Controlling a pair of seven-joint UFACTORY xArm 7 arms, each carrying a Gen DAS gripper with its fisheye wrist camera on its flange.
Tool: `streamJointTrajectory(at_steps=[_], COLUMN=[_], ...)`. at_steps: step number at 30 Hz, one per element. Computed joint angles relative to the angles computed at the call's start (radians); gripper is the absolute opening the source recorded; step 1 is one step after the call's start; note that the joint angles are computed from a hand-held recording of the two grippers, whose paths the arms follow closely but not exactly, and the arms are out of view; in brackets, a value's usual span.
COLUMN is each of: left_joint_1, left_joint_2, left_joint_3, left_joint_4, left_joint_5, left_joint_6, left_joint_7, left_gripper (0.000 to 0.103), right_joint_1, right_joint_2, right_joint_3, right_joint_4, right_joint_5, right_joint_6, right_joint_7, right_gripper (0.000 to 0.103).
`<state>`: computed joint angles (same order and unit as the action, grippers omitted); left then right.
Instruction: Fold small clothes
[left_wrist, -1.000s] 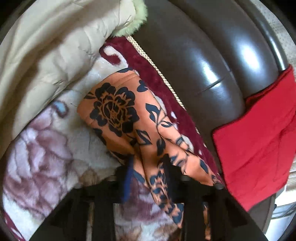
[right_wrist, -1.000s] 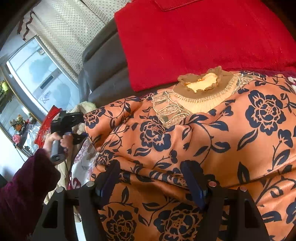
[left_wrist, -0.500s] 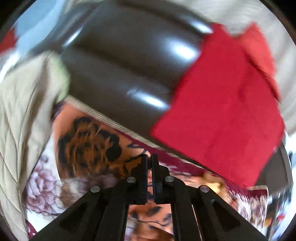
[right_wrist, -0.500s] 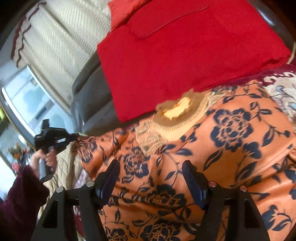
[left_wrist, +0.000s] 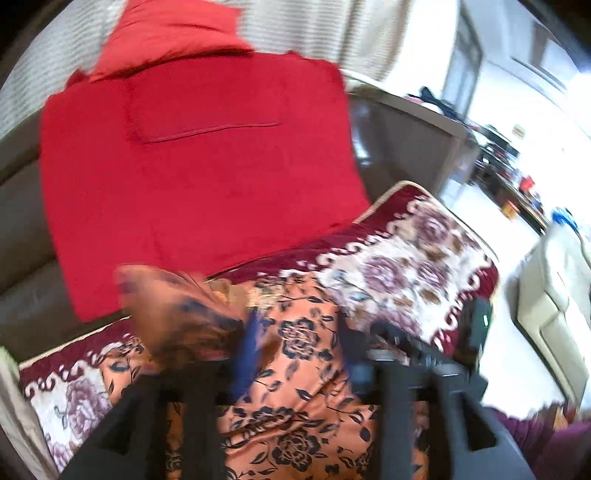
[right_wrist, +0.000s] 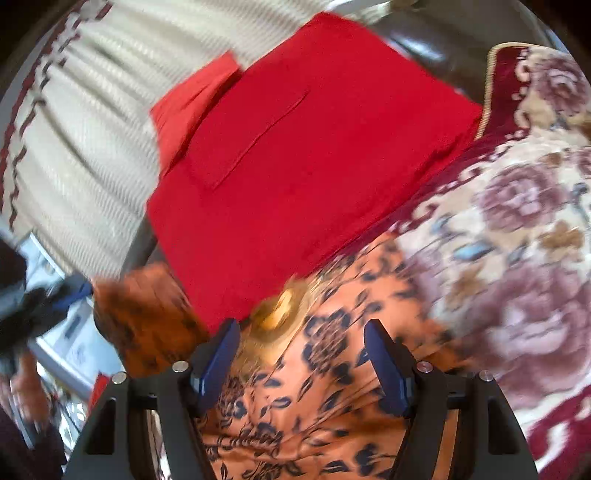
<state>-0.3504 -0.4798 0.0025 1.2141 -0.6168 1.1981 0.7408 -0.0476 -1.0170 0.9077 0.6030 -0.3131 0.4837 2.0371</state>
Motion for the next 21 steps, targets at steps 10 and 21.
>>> streamJointTrajectory(at_steps=[10, 21], left_joint_1=[0.145, 0.243], left_joint_2=[0.016, 0.151], left_joint_3=[0.034, -0.006], left_joint_4=[-0.169, -0.371], left_joint_5=[0.112, 0.354], left_joint_6=[-0.139, -0.446], left_joint_7=[-0.09, -0.263], left_gripper=[0.075, 0.075], right_joint_1=[0.023, -0.285], right_joint_2=[0.089, 0.731], right_joint_3=[-0.05, 0.263], right_joint_4=[0.003, 0.511], right_joint_5=[0.003, -0.232], right_joint_6=[-0.083, 0.183], right_joint_7=[-0.052, -0.288], right_gripper=[0.075, 0.09])
